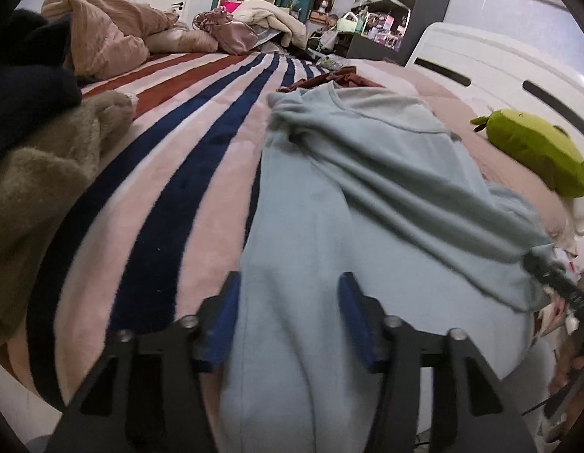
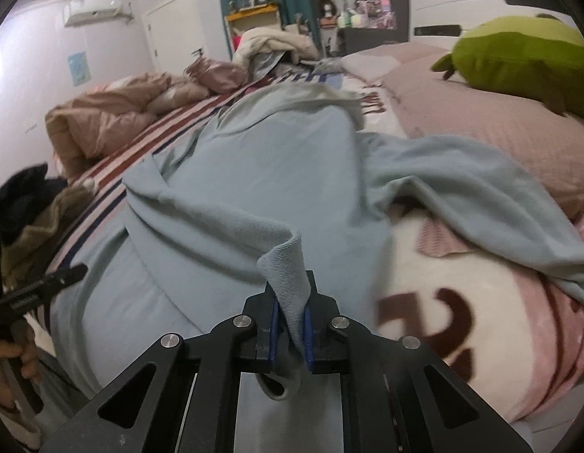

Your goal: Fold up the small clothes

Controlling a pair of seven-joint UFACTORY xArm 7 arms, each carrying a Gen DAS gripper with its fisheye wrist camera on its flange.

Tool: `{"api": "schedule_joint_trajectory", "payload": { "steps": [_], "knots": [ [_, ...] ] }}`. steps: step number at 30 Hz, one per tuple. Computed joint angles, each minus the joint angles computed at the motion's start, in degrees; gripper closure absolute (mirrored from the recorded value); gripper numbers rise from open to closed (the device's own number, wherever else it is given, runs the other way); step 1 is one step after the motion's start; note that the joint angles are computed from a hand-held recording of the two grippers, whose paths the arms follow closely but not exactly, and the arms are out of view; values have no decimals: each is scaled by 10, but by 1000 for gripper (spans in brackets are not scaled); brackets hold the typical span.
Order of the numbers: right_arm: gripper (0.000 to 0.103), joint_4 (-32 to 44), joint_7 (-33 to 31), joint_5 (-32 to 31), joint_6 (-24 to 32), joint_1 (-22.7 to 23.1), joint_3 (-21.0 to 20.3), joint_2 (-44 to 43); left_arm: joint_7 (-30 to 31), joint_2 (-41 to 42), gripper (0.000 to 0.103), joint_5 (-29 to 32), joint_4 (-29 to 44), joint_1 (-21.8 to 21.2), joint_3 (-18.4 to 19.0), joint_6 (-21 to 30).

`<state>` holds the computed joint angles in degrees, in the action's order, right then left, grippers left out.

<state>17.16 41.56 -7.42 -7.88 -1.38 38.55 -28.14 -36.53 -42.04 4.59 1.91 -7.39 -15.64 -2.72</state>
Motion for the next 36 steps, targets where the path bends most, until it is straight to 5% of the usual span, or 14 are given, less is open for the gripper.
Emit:
{"api": "schedule_joint_trajectory", "payload": {
  "steps": [5,11,14,16,28,31,33,36],
  "knots": [
    [98,-30,-36,4,20,129,-160,-9,-35,-15,95,6,2,35,-45,20],
    [98,-61,-58,34,2,225,-266,-15,-95,-127,97,28,-17,45,-87,102],
    [98,-63,-67,43,-1,223,-266,-29,-115,-170,97,49,-21,33,-87,157],
    [98,-60,-67,45,3,187,-229,-35,-119,-164,96,63,-16,29,-81,175],
    [98,32,-192,-2,-5,125,-220,-8,-103,-117,93,89,-1,15,-33,158],
    [98,48,-237,-9,-20,178,-278,4,-105,-122,93,86,-5,10,-31,157],
    [98,44,-263,-8,-13,222,-320,4,-97,-132,83,82,-9,0,-19,164],
    [98,19,-300,7,10,352,-436,1,-83,-161,45,71,-19,-22,2,161]
  ]
}}
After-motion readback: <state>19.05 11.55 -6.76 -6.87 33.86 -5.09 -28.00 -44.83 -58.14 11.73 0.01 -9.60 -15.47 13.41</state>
